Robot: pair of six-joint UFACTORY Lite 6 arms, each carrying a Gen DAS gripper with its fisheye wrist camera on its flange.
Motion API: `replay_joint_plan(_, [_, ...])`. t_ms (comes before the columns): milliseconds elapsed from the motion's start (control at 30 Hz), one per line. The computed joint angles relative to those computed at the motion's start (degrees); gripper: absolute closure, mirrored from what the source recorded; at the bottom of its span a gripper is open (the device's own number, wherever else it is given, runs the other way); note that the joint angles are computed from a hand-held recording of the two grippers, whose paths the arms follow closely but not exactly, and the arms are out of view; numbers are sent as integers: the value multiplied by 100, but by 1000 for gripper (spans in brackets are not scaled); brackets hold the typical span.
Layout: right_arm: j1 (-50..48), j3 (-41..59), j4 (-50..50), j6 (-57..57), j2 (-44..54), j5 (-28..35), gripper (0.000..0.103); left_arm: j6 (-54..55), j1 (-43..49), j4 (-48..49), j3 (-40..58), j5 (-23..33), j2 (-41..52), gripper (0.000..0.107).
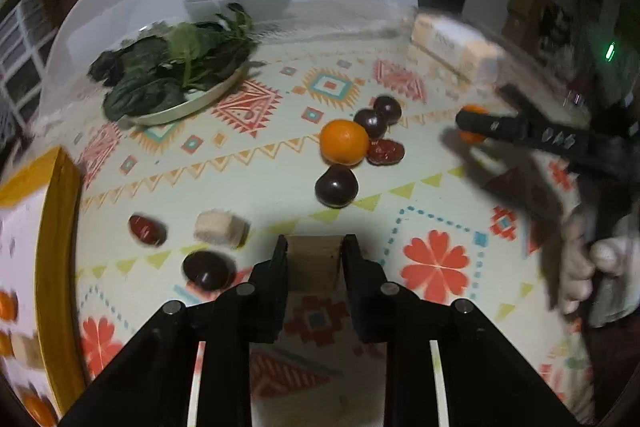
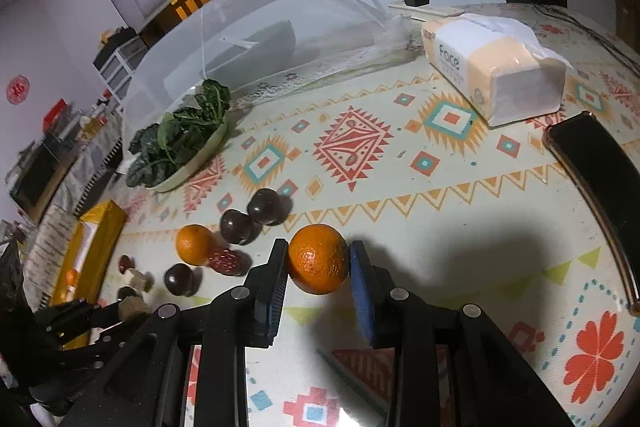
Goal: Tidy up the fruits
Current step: 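Grasp a tangerine with the right tool while the left tool grasps a banana chunk, then lower both items into the white tray and open both tools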
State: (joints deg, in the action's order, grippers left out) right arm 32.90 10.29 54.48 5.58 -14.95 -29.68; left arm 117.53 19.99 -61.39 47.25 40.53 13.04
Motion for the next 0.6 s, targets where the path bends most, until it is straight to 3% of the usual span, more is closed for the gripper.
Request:
replay_joint_plan(100, [248,44,94,-23,23,-181,70,-345,792,450,284,794,-84,82])
replay_joint_plan(167, [642,308,792,-635,148,-299,70,-608,1345,721,697,1313,36,82])
replay_joint_plan(300, [1409,851,1531,-1062,325,-415,70,-1192,2432,1049,2058,2185,702,82])
replay_joint_plan(433, [2054,2038,2425,-2135,985,-505,70,-1681,3128,976,3538,2439,1643,82])
replay_joint_plan(600, [2407,4314,2781,-3247,2526,-69,70,-2238,3516,809,5188,2070,2827,82])
